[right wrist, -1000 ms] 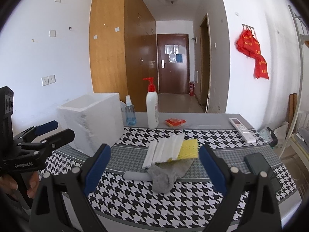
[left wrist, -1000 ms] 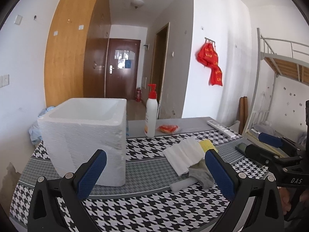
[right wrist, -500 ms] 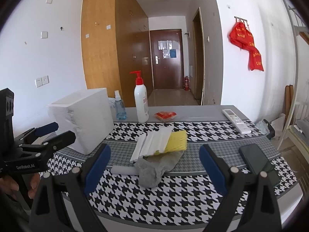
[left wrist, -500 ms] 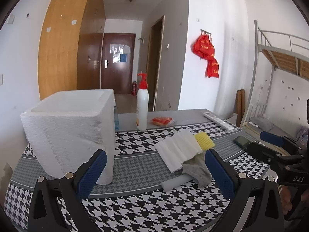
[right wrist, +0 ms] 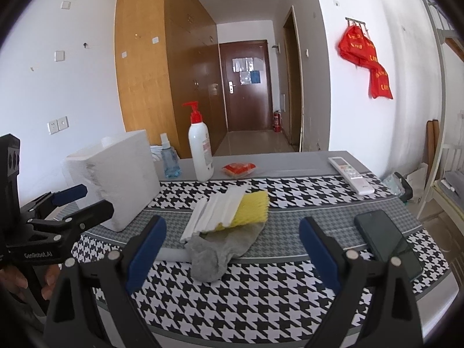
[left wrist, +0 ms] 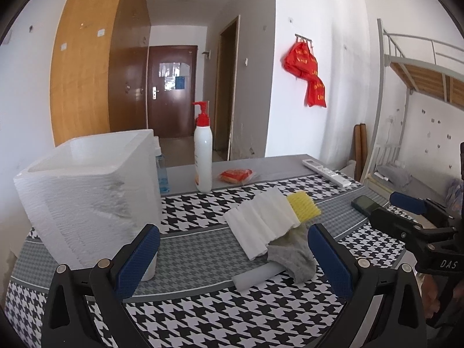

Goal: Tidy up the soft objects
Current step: 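Lower both tools toward the white napkins and yellow mesh sponge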

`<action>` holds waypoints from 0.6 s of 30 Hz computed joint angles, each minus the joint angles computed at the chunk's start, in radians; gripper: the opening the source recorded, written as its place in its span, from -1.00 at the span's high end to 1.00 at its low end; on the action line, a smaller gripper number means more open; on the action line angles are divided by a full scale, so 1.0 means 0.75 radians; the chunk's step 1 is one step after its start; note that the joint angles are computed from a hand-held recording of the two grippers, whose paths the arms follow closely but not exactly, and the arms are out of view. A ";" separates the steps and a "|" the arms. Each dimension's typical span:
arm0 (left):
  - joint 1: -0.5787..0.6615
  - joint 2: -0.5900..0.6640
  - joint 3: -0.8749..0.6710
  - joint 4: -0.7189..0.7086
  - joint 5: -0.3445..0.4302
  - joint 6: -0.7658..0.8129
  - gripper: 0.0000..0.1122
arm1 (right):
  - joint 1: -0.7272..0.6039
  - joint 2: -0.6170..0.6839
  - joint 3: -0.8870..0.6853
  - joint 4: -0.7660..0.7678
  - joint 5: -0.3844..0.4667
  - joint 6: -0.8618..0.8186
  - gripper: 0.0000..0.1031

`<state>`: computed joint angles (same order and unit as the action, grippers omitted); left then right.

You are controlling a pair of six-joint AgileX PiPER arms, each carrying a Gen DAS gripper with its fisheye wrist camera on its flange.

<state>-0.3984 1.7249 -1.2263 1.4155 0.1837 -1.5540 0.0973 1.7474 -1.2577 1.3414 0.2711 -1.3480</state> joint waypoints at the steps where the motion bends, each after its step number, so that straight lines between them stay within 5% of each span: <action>1: -0.002 0.009 -0.010 -0.045 -0.004 0.051 -0.82 | -0.006 0.012 -0.010 -0.012 0.008 0.014 -0.84; 10: -0.014 0.126 -0.176 -0.601 0.057 0.624 -0.82 | -0.033 0.108 -0.132 -0.221 0.067 0.226 -0.84; 18: -0.037 0.220 -0.334 -0.743 0.161 0.782 -0.82 | -0.043 0.181 -0.246 -0.434 0.108 0.437 -0.84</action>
<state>-0.4259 1.8901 -1.4770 0.8586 0.3043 -0.9677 0.0651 1.8830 -1.4424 1.0161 0.3523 -1.0203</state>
